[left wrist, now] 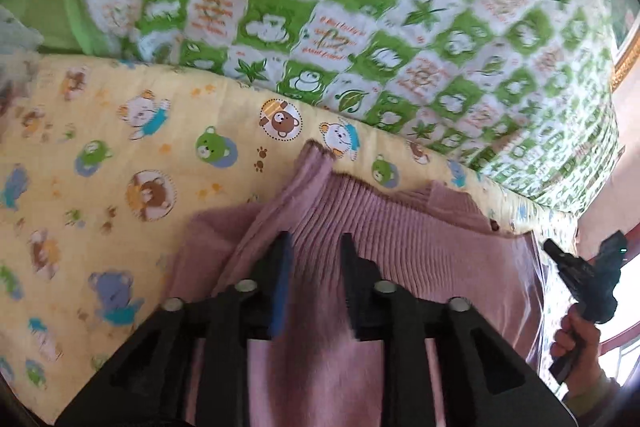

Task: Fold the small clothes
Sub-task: 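Open both grippers and release the folded hem onto the sweater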

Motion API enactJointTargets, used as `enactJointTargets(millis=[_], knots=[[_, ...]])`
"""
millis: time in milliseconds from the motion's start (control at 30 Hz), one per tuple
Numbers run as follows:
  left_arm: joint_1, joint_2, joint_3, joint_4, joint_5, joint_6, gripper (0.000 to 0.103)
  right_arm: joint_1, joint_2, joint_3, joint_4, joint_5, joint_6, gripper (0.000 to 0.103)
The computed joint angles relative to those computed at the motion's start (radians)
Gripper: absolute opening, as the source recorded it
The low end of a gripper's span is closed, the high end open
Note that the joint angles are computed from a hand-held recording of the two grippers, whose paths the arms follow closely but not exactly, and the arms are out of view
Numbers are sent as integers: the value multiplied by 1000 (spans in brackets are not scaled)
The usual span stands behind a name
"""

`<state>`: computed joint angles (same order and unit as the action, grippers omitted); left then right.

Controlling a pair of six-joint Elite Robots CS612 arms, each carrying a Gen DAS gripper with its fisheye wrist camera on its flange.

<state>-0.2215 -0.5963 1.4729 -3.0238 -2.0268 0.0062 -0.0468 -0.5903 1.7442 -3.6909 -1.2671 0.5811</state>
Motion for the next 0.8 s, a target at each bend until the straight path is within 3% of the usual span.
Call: enactJointTargets(millis=[100, 200, 267, 333, 400, 500, 633, 767, 800], knots=[[1, -47, 93, -83, -8, 20, 51, 10, -29, 69, -44, 60, -27, 4], [-6, -85, 181, -136, 5, 45, 52, 28, -33, 100, -7, 108, -78, 6], [-14, -90, 211, -164, 78, 47, 52, 40, -37, 114, 58, 66, -100, 7], [-14, -80, 200, -134, 116, 26, 52, 36, -37, 134, 119, -14, -74, 7], [-9, -56, 165, -100, 151, -20, 49, 18, -29, 160, 98, -56, -28, 6], [7, -38, 133, -55, 140, -46, 45, -4, -26, 182, 61, -40, 33, 2], [17, -57, 157, -87, 109, -71, 45, 11, -66, 196, 76, -56, -1, 7], [17, -100, 224, -148, 109, -72, 62, 43, -81, 177, 51, -44, -7, 11], [18, -109, 240, -157, 106, -70, 62, 51, -85, 173, 50, -35, -12, 15]])
